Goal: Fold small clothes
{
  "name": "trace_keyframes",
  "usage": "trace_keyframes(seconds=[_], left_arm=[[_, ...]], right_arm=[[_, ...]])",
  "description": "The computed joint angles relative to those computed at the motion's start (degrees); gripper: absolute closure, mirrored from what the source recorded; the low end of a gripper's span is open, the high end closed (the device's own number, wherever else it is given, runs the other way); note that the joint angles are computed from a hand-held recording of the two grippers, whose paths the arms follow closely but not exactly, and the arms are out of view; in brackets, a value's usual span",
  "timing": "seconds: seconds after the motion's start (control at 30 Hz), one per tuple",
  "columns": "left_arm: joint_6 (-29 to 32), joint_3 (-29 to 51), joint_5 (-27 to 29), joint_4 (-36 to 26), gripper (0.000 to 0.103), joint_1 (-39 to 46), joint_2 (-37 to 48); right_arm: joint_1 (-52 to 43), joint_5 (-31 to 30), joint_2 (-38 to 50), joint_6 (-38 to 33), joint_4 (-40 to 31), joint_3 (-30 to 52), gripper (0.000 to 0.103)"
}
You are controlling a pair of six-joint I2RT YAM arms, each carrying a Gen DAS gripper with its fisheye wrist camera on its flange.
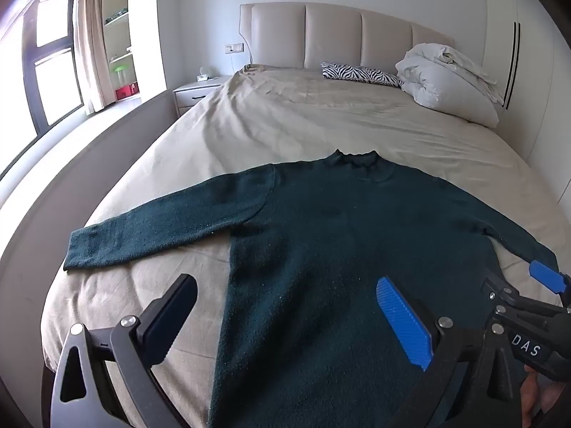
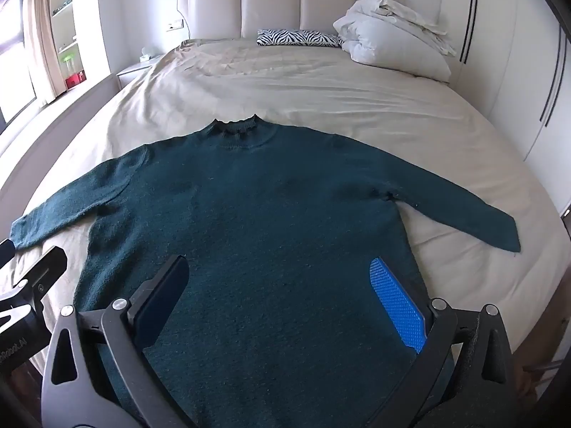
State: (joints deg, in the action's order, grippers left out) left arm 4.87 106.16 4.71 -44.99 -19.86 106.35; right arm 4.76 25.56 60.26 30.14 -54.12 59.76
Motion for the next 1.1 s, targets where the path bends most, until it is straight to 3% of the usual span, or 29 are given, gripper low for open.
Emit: trace_keyframes(seconds=[1.1], left_arm=[[0.0, -0.7, 0.4, 1.6, 0.000, 1.0, 0.0]], right_arm=[[1.3, 0.8, 0.1, 0.7, 1.0, -1.1, 0.000]])
